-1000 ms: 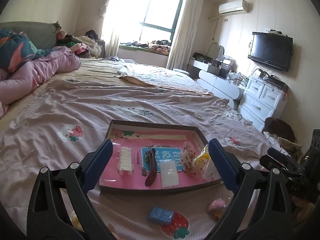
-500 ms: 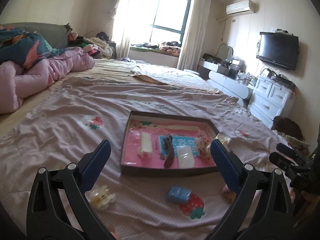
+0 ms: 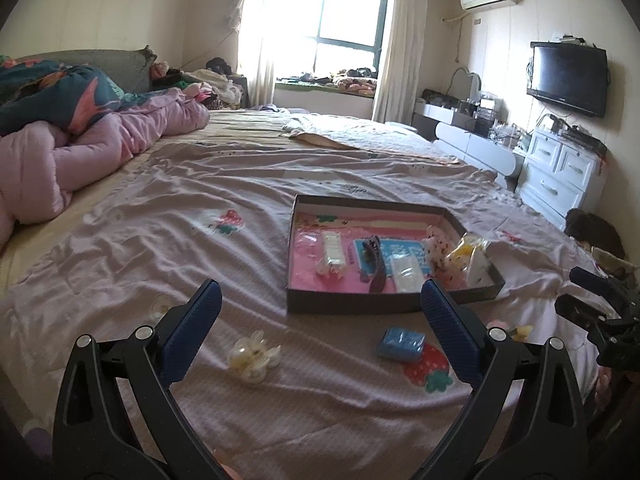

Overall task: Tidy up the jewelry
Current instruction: 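Withdraw both open tools from the tray toward the remaining accessories, then grasp the cream flower claw clip with the left tool while the right tool grasps the pink pom-pom hair tie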

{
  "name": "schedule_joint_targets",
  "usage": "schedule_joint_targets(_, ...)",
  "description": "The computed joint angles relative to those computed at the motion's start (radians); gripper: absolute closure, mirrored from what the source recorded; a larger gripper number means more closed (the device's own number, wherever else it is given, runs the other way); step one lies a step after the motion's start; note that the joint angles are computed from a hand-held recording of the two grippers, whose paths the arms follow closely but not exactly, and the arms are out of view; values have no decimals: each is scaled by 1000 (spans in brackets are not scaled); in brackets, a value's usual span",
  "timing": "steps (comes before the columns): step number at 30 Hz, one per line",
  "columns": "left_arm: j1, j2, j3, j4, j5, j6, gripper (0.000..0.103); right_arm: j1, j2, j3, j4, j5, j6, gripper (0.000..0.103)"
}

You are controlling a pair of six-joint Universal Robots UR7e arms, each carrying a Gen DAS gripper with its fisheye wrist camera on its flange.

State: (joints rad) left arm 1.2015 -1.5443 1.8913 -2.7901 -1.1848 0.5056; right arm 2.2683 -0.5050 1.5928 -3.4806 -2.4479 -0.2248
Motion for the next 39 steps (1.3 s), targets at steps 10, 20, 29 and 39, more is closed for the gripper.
schedule_joint_targets(10,31,8,-8,29,28,-8,12,-1,23,-7,65,-4,7,13)
schedule_joint_targets(20,74,59,-43,50,52,-41,12,-28,29,-1,121,-17,47,13)
schedule_joint_targets(29,105,109,-98,81,75,-77,12,-65,48,-30,196,-22,59,15)
schedule_joint_targets(39,124,143,-147,182,90,-109,18,-99,55,-64,313,16,119,28)
